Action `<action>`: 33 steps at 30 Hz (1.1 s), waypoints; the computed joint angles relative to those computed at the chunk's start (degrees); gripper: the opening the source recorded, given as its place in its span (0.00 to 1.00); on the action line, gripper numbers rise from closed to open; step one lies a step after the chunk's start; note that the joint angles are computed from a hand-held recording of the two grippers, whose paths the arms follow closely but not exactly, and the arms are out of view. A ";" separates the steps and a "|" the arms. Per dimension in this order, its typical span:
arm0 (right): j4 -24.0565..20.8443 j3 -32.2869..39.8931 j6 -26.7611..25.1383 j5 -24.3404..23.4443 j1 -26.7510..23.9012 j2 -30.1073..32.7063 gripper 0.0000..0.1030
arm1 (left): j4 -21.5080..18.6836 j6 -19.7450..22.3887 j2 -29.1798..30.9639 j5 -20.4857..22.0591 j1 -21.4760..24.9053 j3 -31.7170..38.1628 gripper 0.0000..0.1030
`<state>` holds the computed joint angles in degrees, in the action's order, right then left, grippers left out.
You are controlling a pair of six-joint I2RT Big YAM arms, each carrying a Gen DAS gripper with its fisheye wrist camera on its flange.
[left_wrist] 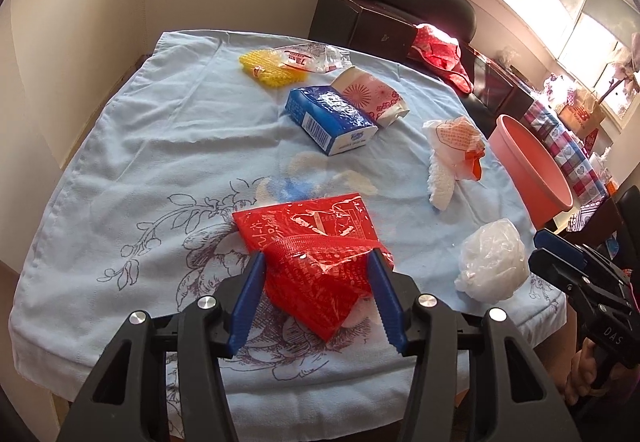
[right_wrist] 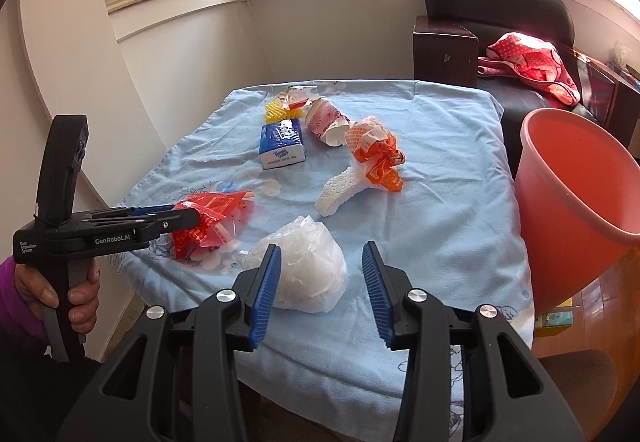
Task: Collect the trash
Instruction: 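Lift the red packet with the left tool while the right tool grasps the white plastic bag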
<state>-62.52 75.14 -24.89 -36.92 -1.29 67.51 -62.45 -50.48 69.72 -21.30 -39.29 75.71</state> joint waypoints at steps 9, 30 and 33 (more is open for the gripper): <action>-0.63 0.50 -0.01 0.11 0.94 1.78 0.42 | 0.93 1.17 -0.77 -1.79 -0.36 -0.20 0.28; -4.95 1.34 -3.77 -3.25 -0.29 2.86 0.24 | 3.39 6.24 -0.26 -6.91 -1.99 3.04 0.12; -3.12 1.27 -2.44 -4.57 -1.41 2.31 0.23 | 3.95 7.17 0.28 -7.20 -2.03 4.11 0.12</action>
